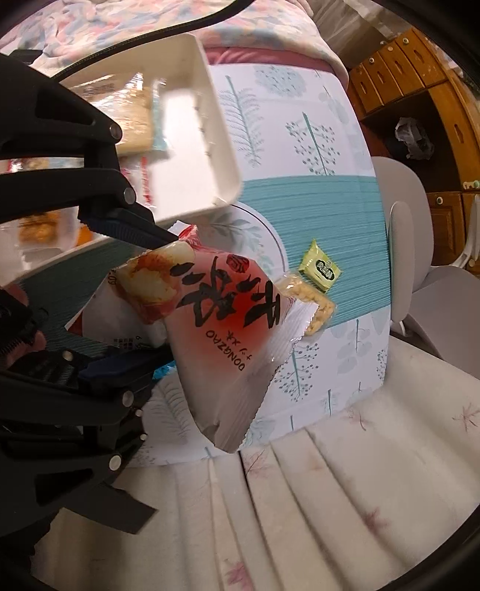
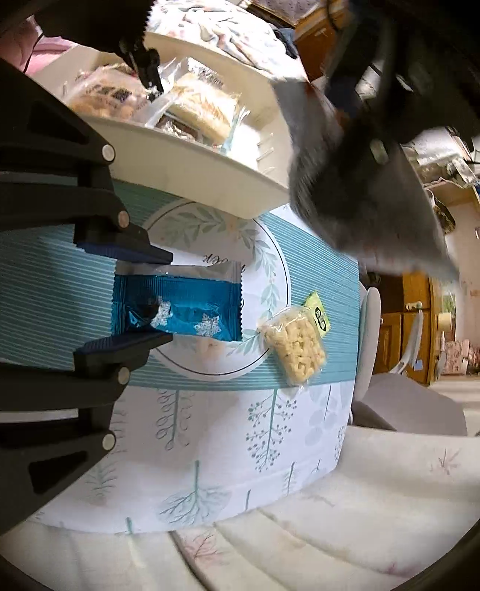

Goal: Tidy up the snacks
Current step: 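Lift both snacks, carry them over the tray and open both tools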

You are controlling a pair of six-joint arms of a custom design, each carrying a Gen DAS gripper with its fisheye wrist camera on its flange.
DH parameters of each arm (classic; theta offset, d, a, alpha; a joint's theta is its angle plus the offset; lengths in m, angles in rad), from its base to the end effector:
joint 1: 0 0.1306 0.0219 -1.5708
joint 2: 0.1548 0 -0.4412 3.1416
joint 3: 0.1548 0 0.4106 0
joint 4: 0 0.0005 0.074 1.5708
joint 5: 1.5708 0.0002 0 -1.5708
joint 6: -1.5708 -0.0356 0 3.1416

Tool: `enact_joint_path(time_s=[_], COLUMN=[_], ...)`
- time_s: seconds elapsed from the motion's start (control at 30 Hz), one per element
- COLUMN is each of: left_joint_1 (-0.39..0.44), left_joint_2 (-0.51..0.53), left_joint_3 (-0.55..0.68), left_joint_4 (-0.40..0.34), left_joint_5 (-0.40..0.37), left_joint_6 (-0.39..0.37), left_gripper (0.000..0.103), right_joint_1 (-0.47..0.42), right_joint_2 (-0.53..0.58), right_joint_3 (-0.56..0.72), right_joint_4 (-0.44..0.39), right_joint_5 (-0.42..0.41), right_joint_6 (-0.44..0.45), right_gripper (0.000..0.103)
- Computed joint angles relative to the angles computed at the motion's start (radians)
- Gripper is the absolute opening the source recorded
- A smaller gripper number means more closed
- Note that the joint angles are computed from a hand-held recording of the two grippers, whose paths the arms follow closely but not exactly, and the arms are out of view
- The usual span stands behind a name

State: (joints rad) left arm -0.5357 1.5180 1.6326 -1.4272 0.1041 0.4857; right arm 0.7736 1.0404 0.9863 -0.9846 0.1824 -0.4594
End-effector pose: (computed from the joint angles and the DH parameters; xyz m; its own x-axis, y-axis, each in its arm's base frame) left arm 0.4299 -0.2601 0.5106 -0.9829 0.0435 -0.1789 0.0810 0.9748 -0.2081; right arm 0.2375 0.2222 0.4248 -0.8281 -0.1992 -0.5240 -0.2835 0.9552 0.0848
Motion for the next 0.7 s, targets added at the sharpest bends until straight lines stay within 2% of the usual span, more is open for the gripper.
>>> enact_joint_path(time_s=[0.17,0.33,0.53,0.7], left_joint_1=[-0.019,-0.020,-0.003,0.016], left_joint_2=[-0.111,-0.228,-0.369,-0.467], left_joint_3=[-0.082,-0.174,-0.276,-0.336], left_joint_4=[0.012,0.029,0.051,0.058], left_joint_5=[-0.028,-0.024,-0.024,-0.041], left_joint_6=[0.042,0.088,0.101,0.083], left_gripper=[0.052,0.052,0.052,0.052], right_joint_1=[0.079,0.153,0.249,0.339], right_joint_2=[-0.031,-0.032,-0.015,0.013], right_joint_3=[0.024,0.064,0.110,0.136], right_joint_4=[-0.056,-0.102,-0.136,-0.155], right_joint_5=[0.065,0.117,0.183,0.214], right_joint_6=[-0.065,-0.140,-0.219,-0.300], right_gripper=[0.035,0.035,0.035,0.035])
